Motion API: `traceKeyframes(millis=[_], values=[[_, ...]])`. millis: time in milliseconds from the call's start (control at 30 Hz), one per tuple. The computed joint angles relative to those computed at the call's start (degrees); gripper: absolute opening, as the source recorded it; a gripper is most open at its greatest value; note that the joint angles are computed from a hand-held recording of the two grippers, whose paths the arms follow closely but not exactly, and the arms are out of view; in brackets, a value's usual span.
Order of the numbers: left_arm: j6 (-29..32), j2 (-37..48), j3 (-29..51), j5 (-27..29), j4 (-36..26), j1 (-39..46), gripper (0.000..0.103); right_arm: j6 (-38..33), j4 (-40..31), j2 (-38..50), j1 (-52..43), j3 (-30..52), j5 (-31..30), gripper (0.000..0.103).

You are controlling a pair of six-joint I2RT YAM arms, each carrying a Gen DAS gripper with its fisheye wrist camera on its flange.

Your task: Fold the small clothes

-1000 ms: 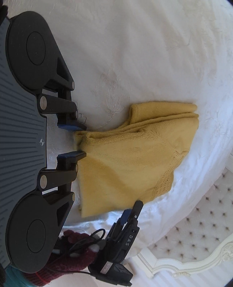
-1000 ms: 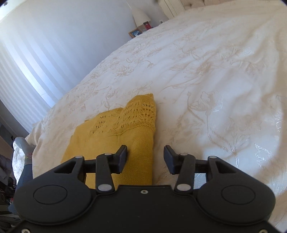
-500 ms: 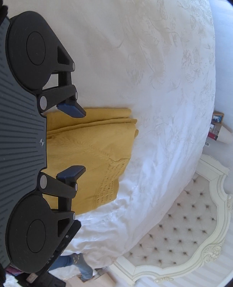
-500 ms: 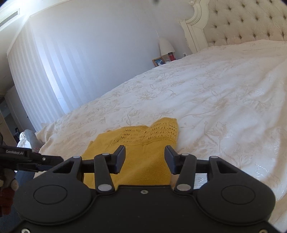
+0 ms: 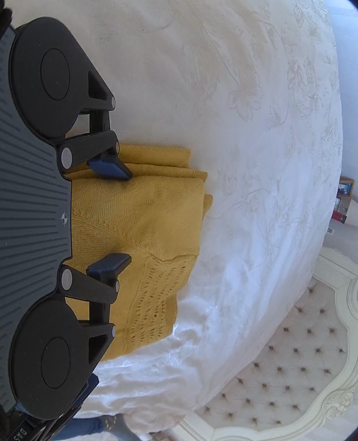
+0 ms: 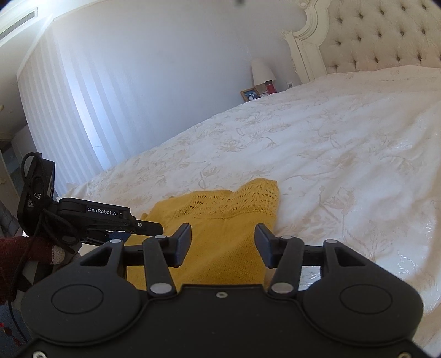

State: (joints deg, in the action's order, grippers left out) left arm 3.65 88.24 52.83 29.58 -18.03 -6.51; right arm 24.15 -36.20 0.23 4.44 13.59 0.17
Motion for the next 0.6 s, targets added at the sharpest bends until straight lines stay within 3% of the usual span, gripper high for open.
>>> traceKeyframes(millis=[100, 133, 167, 233, 367, 433, 600], values=[[-1.41, 0.02, 1.10, -1.60, -0.61, -0.55, 0.053, 0.19, 0.22, 0.02, -0.71, -0.26, -0.80, 0.059], [-1.98, -0.61, 0.64, -2.97, 0.22, -0.99, 0.043, 0.16, 0.21, 0.10, -0.70, -0.21, -0.76, 0.059], [-2.44, -1.18, 0.00, -4.33, 1.36, -1.40, 0.026, 0.28, 0.23, 0.15, -0.35, -0.19, -0.44, 0.059], [-1.95, -1.35, -0.55, -1.89, 2.19, -0.49, 0.006, 0.36, 0.11, -0.05, 0.17, -0.18, -0.02, 0.059], [-0.57, -5.17, -3.36, -3.15, 4.29, 1.31, 0.006, 0.25, -0.41, -0.06, 5.19, 0.27, 5.11, 0.059], [1.38, -4.69, -2.99, -3.82, 3.83, 2.02, 0.006, 0.15, 0.47, 0.56, 5.63, 0.45, 4.84, 0.059], [1.36, -0.34, -0.29, -3.82, 2.17, 1.61, 0.010, -3.55, 11.18, 14.40, 2.68, 1.85, 1.43, 0.059]])
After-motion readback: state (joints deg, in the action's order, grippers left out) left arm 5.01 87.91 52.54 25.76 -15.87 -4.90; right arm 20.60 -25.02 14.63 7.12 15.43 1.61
